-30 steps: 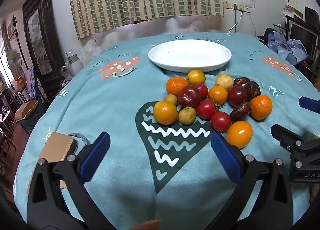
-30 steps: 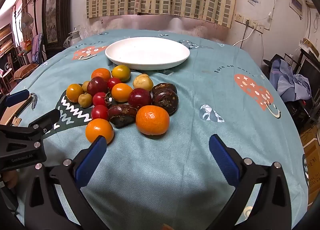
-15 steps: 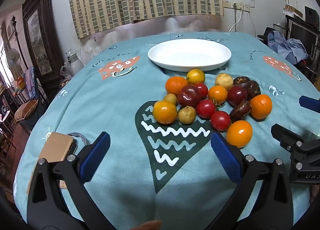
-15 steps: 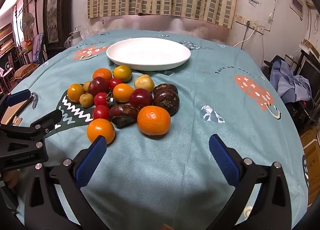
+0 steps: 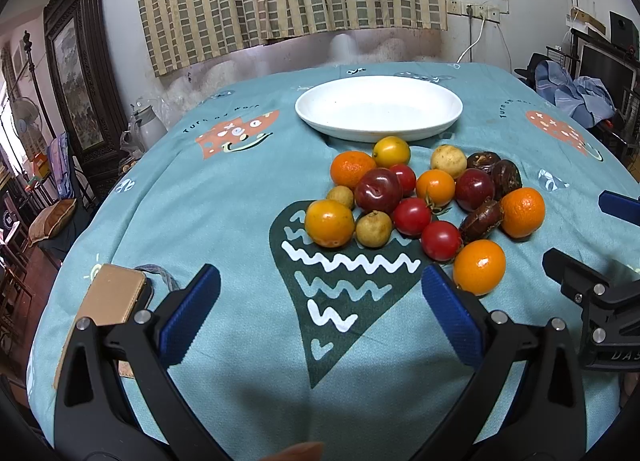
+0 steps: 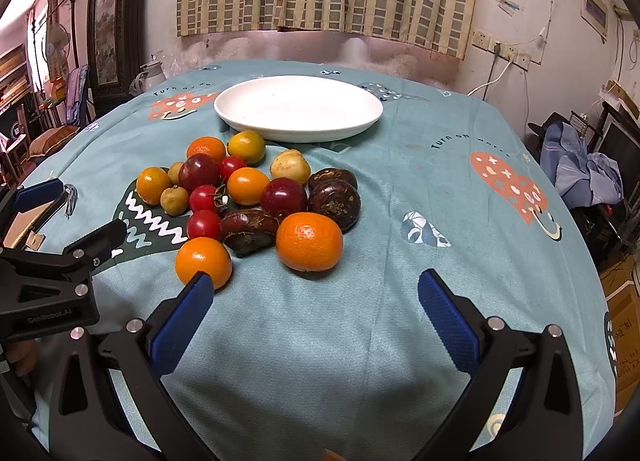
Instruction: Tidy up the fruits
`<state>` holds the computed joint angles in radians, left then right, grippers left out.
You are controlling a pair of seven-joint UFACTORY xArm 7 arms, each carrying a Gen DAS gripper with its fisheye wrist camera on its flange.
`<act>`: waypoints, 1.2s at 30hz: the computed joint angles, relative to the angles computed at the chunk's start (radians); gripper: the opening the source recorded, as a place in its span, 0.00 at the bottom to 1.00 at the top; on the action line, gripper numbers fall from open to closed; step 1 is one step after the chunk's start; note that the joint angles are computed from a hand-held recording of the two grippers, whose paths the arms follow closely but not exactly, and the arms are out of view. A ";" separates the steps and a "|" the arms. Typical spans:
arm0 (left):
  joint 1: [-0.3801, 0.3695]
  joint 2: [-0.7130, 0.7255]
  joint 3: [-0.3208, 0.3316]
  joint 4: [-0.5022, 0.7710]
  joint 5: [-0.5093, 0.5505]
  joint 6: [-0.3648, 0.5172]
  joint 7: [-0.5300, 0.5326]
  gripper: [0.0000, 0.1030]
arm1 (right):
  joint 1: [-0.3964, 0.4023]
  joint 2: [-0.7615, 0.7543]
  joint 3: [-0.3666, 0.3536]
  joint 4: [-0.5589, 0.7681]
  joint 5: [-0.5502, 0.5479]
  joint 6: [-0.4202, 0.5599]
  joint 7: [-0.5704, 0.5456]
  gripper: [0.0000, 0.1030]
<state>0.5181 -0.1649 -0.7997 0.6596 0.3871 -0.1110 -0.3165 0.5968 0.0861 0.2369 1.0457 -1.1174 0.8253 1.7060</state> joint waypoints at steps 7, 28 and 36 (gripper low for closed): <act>-0.004 0.002 0.003 0.001 0.001 0.002 0.001 0.98 | 0.001 0.001 -0.001 0.001 0.000 0.001 -0.001 0.99; -0.041 0.005 0.044 0.003 0.032 0.009 -0.022 0.98 | 0.008 0.004 0.003 0.016 0.008 0.016 -0.009 0.99; -0.050 0.006 0.056 0.004 0.052 0.011 -0.038 0.98 | 0.005 -0.001 0.001 0.002 -0.001 0.008 0.001 0.99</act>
